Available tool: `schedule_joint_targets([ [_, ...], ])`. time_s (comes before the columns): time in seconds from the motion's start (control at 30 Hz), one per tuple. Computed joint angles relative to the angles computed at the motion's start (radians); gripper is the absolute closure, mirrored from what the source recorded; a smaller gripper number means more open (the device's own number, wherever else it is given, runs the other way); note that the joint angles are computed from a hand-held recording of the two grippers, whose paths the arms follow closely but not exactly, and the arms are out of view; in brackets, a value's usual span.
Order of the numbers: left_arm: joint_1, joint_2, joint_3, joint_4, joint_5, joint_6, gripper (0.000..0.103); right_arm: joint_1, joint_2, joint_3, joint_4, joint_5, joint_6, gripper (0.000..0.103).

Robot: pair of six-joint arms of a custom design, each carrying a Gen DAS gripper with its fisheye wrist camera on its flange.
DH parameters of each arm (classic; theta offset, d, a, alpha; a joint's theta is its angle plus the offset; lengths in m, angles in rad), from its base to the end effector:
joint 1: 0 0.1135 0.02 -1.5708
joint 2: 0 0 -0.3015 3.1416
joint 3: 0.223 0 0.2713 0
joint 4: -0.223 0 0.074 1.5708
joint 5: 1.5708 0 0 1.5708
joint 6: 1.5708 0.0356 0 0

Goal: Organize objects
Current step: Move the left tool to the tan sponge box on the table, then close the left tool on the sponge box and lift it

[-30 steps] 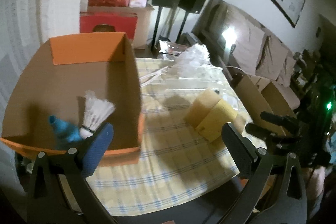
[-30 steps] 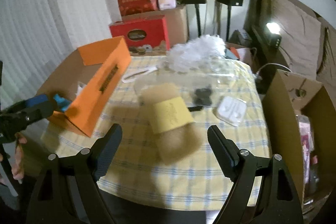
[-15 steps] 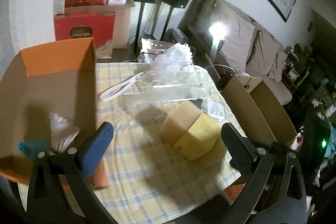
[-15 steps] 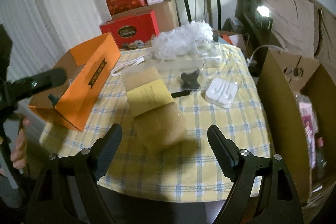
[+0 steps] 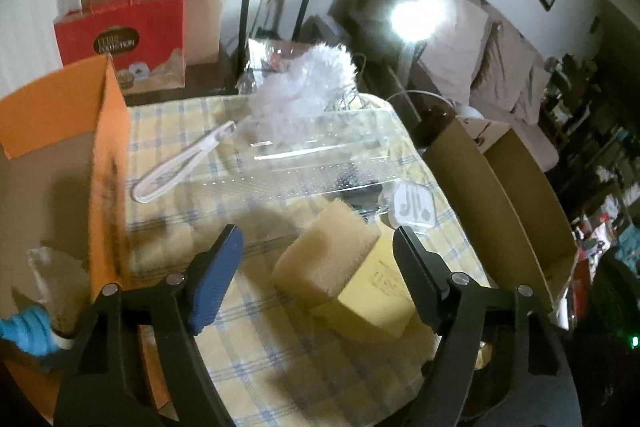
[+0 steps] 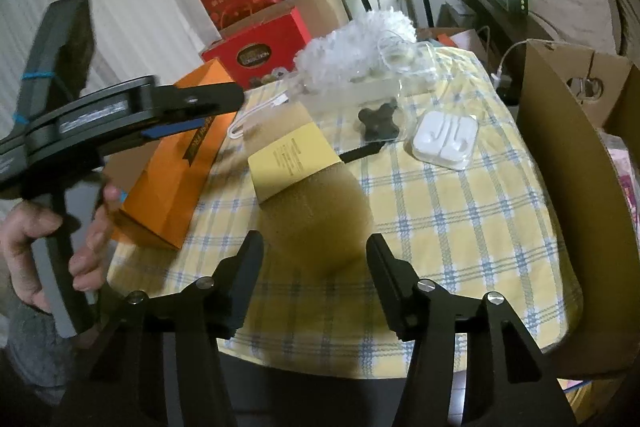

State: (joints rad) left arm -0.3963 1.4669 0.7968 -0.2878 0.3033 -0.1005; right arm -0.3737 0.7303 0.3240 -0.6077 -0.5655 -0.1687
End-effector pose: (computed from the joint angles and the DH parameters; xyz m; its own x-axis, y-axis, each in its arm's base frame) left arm 0.2685 -0.1239 0.2078 -0.8036 0.2325 -0.5478 0.4485 0.8416 -0.3008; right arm 0.1160 -0.0250 0.1768 -0.7866 0.1562 -0.5973 -0.0887 0.9288 0.3597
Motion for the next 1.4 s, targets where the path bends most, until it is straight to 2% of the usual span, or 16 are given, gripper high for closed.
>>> schedule_joint_targets([
  [0.17,0.002,0.092,0.035,0.009,0.050,-0.030,0.029,0.045,0.014,-0.011,0.034,0.015,0.029,0.047],
  [0.43,0.015,0.143,0.030,0.030,0.165,-0.019,0.029,0.101,0.046,-0.026,0.086,0.031,0.064,0.047],
  [0.5,0.008,0.137,0.018,0.036,0.155,-0.015,0.030,0.097,0.058,-0.024,0.096,0.025,0.067,0.047],
  [0.7,0.025,0.113,-0.008,0.027,0.153,-0.025,0.043,0.089,0.071,-0.025,0.117,0.029,0.064,0.051],
  [0.93,0.018,0.040,-0.047,-0.010,0.137,-0.018,0.046,0.054,0.073,-0.025,0.128,0.021,0.054,0.059],
  [1.17,0.063,-0.109,-0.062,-0.081,0.189,-0.020,0.046,0.012,-0.040,0.044,-0.004,-0.015,0.010,0.059],
  [1.27,0.100,-0.179,-0.046,-0.135,0.198,-0.005,0.046,0.055,-0.080,0.086,-0.044,0.002,0.019,0.059],
  [1.4,0.204,-0.260,-0.013,-0.223,0.252,0.035,0.046,0.207,-0.111,0.150,-0.052,0.076,0.089,0.059],
])
